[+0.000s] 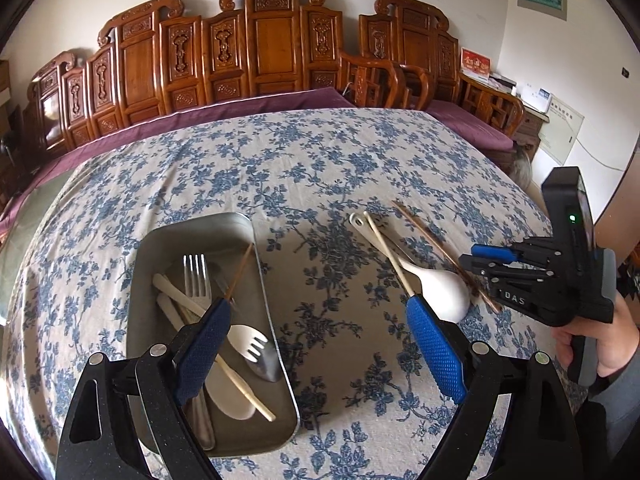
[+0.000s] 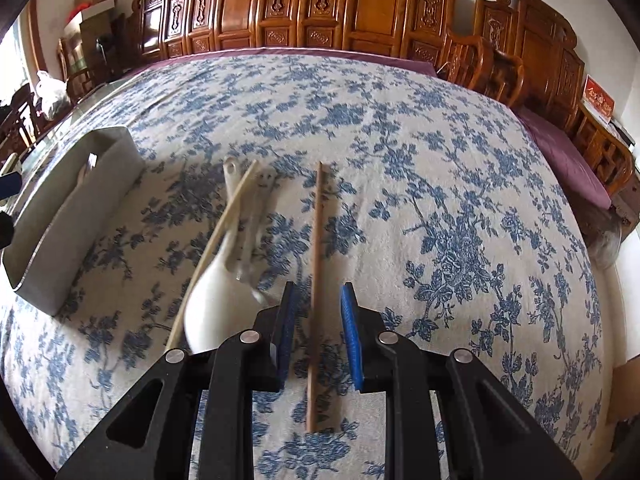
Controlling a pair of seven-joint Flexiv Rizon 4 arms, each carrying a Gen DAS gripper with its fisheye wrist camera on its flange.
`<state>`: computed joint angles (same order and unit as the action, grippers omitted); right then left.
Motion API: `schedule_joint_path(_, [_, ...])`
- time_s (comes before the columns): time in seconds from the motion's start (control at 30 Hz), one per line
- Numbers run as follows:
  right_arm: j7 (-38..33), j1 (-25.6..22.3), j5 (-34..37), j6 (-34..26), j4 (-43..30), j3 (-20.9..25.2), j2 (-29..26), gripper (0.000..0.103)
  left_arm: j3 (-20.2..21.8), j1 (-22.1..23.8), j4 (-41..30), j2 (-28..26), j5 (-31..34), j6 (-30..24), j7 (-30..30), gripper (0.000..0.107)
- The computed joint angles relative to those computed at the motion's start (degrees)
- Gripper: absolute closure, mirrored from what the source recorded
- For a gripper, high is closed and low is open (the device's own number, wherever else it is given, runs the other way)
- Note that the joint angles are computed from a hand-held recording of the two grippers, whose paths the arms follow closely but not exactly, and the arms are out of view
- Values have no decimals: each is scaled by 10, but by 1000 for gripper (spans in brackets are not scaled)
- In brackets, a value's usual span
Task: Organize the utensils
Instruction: 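Move the right tool to the pile and grasp a wooden chopstick, then grasp a light chopstick with the left tool while the right tool holds its chopstick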
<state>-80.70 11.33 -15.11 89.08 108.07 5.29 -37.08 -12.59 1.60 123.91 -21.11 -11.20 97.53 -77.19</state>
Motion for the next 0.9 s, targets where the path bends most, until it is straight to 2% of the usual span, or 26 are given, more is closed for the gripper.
schedule_joint_path(0.1, [-24, -40, 7, -26, -19, 45, -14, 78, 21, -25, -7, -5, 2, 0, -6, 21])
schedule_joint_path(0.2, [-41, -41, 9, -39, -23, 46, -18, 79, 57, -63, -20, -15, 4, -10, -16, 21])
schedule_joint_path(0.3, [-56, -45, 15, -45, -25, 52, -17, 80, 76, -85, -30, -23, 7, -18, -21, 21])
schedule_joint_path(0.37, [-63, -45, 19, -48, -25, 51, -16, 97, 78, -92, -33, -27, 9, -19, -23, 21])
schedule_joint_path(0.67, [-76, -53, 47, -64, -34, 62, -15, 97, 108, -146, -64, -62, 23, -46, -36, 21])
schedule_joint_path(0.9, [-82, -56, 63, -71, -40, 68, -16, 97, 151, -193, -102, -97, 41, -73, -58, 21])
